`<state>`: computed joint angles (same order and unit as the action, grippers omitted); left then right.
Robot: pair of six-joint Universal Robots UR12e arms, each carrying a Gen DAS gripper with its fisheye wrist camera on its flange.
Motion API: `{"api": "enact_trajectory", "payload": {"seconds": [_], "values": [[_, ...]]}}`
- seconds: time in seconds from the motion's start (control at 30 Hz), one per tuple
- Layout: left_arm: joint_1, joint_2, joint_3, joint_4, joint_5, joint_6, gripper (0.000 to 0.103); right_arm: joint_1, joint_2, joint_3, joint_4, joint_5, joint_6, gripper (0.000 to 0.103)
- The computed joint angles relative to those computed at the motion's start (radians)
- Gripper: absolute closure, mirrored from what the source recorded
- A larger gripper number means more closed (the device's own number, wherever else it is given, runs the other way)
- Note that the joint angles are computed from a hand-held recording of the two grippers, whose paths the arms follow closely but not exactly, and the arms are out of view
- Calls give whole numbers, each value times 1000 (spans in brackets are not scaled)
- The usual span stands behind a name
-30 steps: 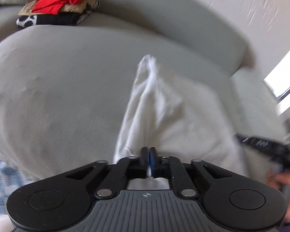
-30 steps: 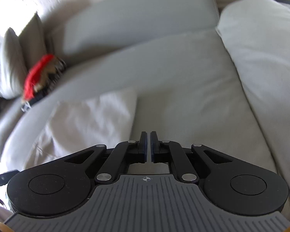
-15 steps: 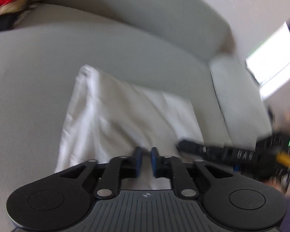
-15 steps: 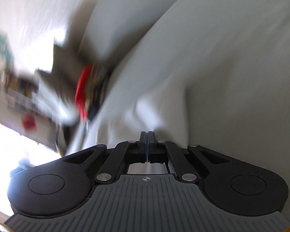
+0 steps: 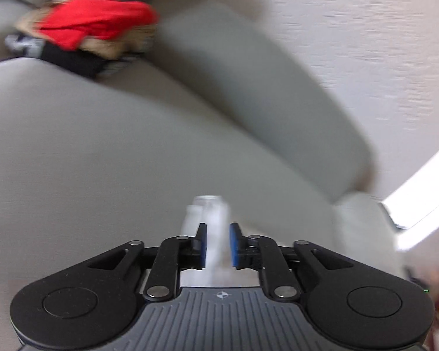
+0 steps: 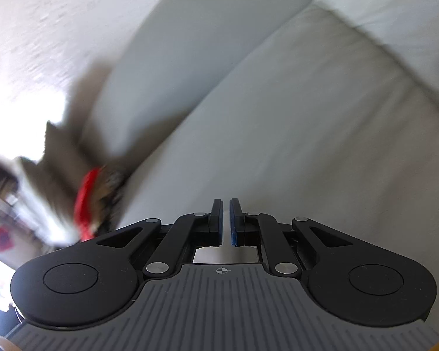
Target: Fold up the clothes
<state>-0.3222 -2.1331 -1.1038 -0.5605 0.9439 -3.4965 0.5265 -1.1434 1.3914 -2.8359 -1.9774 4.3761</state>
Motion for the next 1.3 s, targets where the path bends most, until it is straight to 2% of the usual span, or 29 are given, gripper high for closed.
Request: {"api": "enact_trajectory", "payload": {"seconds": [0.07,0.13,0.2,0.23,0.3,0.37,0.4,0.5,0.57,0.6,0.63,0.73,0.87,0.93,1.0,1.07,1.17,1.27,1.3], "values": [[-17,-33,57,-45,-36,38,83,-12,17,-15,-50,86,-34,92],[-36,-67,127,-141,-23,67,83,-31,32,-29,-65,196,-55,92],[-53,-105,206,-267,27,81,83,-48,49,-39,-60,295,-50,93],[-61,-120,238,-310,59,83,83,-49,56,-42,-46,294,-28,103],[-75,-146,290,-376,148,61,88,-37,62,-40,-31,191,1,103],[-79,-153,299,-389,219,-29,95,-22,67,-41,-14,74,37,103],[-80,-150,292,-365,259,-75,95,-16,66,-44,11,22,68,103],[-97,-125,246,-252,442,-95,95,4,49,-64,174,-123,113,103],[-105,-110,218,-184,542,-92,91,16,23,-52,237,-159,146,102],[-105,-101,201,-153,563,-85,91,22,7,-37,241,-160,159,94],[-98,-89,179,-124,543,-101,91,28,-10,-23,245,-161,172,92],[-66,-48,103,-50,406,-133,86,61,-61,18,241,-176,159,92],[-56,24,3,-37,339,-60,81,114,-106,42,236,-207,99,86],[-52,74,-55,-35,302,-21,81,138,-111,30,260,-216,69,74],[-54,123,-104,-45,295,14,76,154,-108,1,318,-210,32,72],[-61,169,-147,-66,320,57,73,168,-100,-42,414,-191,-24,70],[-54,220,-212,-38,299,71,71,185,-79,-105,513,-154,-127,70],[-70,243,-230,-67,325,131,71,191,-46,-159,519,-111,-235,70],[-83,242,-221,-103,358,166,71,193,-33,-177,522,-104,-271,68]]}}
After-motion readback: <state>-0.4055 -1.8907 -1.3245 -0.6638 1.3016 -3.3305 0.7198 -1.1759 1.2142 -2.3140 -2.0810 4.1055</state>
